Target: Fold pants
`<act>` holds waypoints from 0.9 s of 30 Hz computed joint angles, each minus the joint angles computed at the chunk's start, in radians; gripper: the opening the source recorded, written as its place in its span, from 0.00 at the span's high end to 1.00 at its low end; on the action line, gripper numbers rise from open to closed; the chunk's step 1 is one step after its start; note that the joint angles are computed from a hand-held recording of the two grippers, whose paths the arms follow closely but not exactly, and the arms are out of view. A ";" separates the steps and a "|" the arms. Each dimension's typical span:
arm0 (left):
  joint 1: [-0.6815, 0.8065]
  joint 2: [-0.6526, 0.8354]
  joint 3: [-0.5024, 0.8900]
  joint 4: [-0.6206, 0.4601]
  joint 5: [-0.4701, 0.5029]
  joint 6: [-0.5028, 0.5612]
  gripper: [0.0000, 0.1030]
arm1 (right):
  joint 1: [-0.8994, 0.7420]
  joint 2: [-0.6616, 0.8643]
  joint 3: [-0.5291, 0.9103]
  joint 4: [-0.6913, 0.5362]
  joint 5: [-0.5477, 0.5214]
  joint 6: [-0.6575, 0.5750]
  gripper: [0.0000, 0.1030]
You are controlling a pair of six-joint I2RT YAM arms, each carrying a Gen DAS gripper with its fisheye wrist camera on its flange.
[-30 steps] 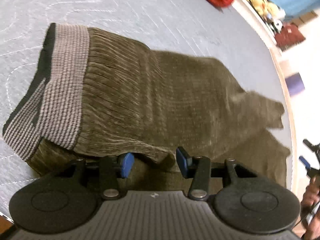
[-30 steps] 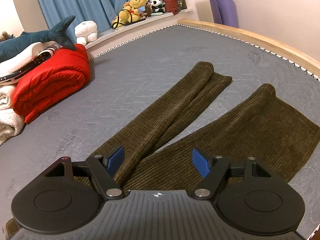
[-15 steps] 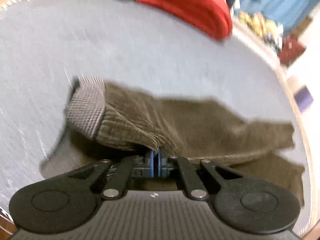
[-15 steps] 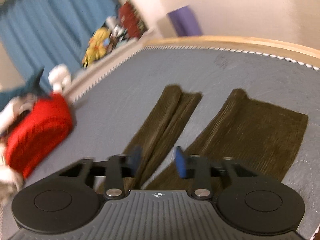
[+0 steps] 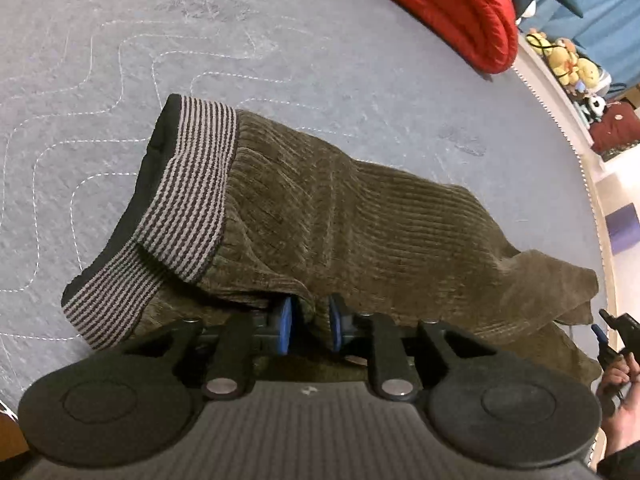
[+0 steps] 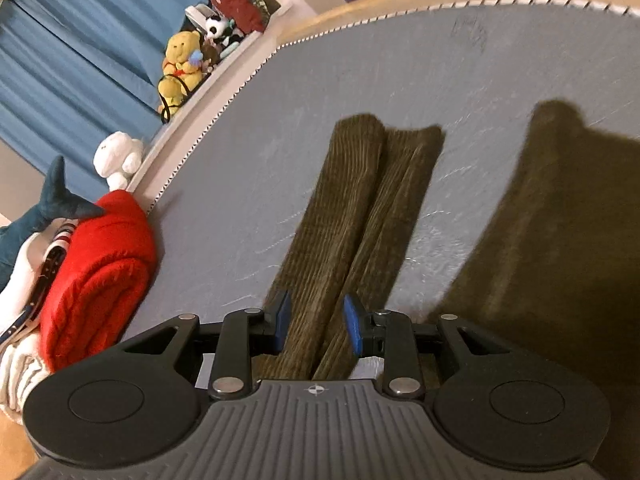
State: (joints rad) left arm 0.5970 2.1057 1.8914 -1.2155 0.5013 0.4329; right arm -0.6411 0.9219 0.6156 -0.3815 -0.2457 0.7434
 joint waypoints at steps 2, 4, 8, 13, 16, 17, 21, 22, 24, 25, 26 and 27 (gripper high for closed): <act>-0.003 0.003 0.007 0.008 -0.012 -0.006 0.77 | 0.013 0.094 -0.028 0.125 -0.006 -0.003 0.69; -0.020 0.006 -0.005 0.032 -0.024 -0.025 0.74 | 0.017 0.175 -0.038 0.226 -0.034 -0.005 0.69; -0.030 0.034 0.041 0.018 -0.043 -0.049 0.74 | 0.058 0.313 -0.031 0.343 -0.002 0.007 0.68; -0.036 0.036 0.034 0.038 -0.048 -0.055 0.74 | 0.123 0.425 -0.027 0.417 0.096 0.043 0.70; -0.040 0.018 0.006 0.075 -0.065 -0.038 0.87 | 0.169 0.434 -0.011 0.409 0.160 0.046 0.79; -0.037 0.014 0.001 0.081 -0.063 -0.031 0.91 | 0.176 0.426 -0.010 0.409 0.170 0.043 0.87; -0.012 0.004 0.016 0.068 -0.015 0.008 0.96 | 0.165 0.315 -0.018 0.387 0.173 0.037 0.89; 0.001 -0.005 0.018 0.068 0.007 0.019 0.97 | 0.163 0.256 -0.015 0.357 0.172 0.029 0.90; 0.026 -0.014 0.031 0.057 0.046 0.039 0.97 | 0.175 0.139 0.007 0.264 0.192 -0.005 0.91; 0.041 -0.014 0.043 0.047 0.068 0.047 0.97 | 0.194 0.081 0.027 0.204 0.220 -0.029 0.91; 0.060 -0.013 0.058 0.034 0.092 0.058 0.97 | 0.220 0.027 0.053 0.133 0.256 -0.051 0.92; 0.076 -0.009 0.075 0.016 0.108 0.070 0.97 | 0.241 -0.025 0.079 0.053 0.287 -0.068 0.93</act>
State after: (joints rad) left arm 0.6734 2.0964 1.9662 -1.1992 0.6094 0.5029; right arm -0.4002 0.8965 0.6948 -0.3283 0.0414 0.6759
